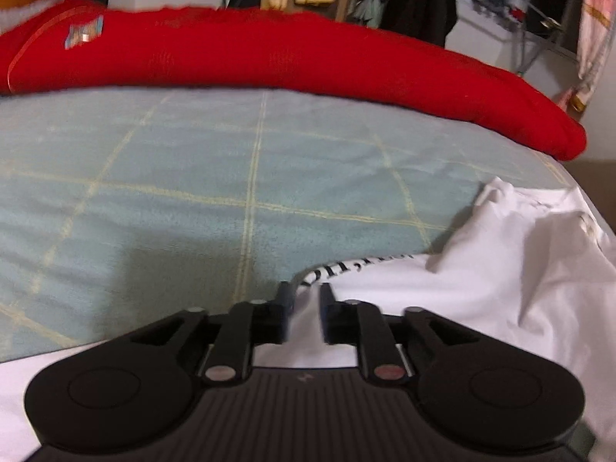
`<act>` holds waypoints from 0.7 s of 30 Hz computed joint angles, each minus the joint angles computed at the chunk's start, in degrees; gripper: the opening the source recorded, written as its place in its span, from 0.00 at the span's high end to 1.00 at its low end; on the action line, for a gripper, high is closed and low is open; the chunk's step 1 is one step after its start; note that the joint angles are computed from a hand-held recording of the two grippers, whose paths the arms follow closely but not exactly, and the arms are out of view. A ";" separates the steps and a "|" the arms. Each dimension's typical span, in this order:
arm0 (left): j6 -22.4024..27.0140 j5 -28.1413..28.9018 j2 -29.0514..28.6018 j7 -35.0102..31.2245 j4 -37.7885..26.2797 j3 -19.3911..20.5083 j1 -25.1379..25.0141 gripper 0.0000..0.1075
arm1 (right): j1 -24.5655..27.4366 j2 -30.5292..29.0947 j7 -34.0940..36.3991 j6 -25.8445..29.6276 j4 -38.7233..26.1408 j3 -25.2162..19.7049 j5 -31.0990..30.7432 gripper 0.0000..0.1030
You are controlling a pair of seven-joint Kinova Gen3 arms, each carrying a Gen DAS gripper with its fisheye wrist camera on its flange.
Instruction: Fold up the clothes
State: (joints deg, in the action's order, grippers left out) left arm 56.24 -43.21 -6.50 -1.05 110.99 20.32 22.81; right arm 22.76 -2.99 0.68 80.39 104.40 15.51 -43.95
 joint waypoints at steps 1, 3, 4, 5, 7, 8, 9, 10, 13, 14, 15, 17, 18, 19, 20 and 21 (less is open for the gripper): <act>2.04 -0.45 -0.17 0.28 -0.42 1.20 0.73 0.74 | -0.05 0.23 -0.23 0.09 -0.19 -0.03 -0.05 0.00; 6.10 -0.99 -0.42 0.10 -1.49 3.29 2.50 0.72 | 0.02 0.22 -0.55 0.13 -0.17 -0.07 -0.21 0.00; 7.15 -1.30 -0.69 0.27 -1.62 4.50 3.73 0.70 | 0.08 0.31 -0.53 0.44 -0.21 -0.01 -0.32 0.00; 8.21 -1.64 -0.89 0.47 -1.81 5.75 4.98 0.68 | 0.16 0.47 -0.47 0.87 -0.31 0.04 -0.31 0.00; 9.15 -0.91 -0.78 0.90 -2.65 7.13 7.83 0.60 | 0.39 0.12 -0.45 0.89 0.02 0.10 -0.17 0.00; 9.03 -0.86 -0.79 2.19 -2.63 8.69 8.52 0.59 | 0.52 -0.09 -0.37 0.97 0.14 0.23 -0.09 0.00; 8.50 -0.74 -0.45 3.94 -2.61 9.66 9.71 0.58 | 0.64 -0.29 -0.27 1.09 0.25 0.39 -0.03 0.00; 7.93 -0.72 -0.02 5.73 -2.62 10.55 10.96 0.56 | 0.89 -0.24 0.15 1.82 0.17 0.80 -0.20 0.00; 5.59 -1.70 1.90 11.21 -2.79 12.21 14.84 0.56 | 1.56 -0.47 0.57 2.49 -0.03 1.31 0.45 0.00; 4.67 -2.31 2.67 13.08 -2.87 12.55 16.14 0.56 | 1.71 -0.62 0.76 2.22 0.03 1.42 0.97 0.00; 3.72 -3.03 3.47 14.98 -2.95 12.84 17.46 0.55 | 1.85 -0.75 0.95 1.98 0.06 1.55 1.49 0.00; 1.90 -5.34 5.24 19.41 -3.13 13.05 19.82 0.54 | 2.37 -0.24 1.38 2.33 -0.15 2.06 2.54 0.00; 1.00 -6.65 6.15 21.68 -3.23 13.06 21.03 0.54 | 2.70 -0.10 1.55 2.22 -0.09 2.22 3.07 0.00; 0.82 -8.04 7.14 23.33 -3.29 12.98 22.26 0.54 | 3.18 0.00 2.07 2.15 0.12 2.52 3.57 0.00; 0.68 -9.41 8.12 24.91 -3.38 12.83 23.49 0.53 | 3.65 0.36 2.51 2.15 0.15 2.79 3.90 0.00; 0.55 -10.42 9.00 26.51 -3.38 12.47 24.57 0.52 | 4.18 0.73 2.97 2.16 0.18 3.02 4.19 0.00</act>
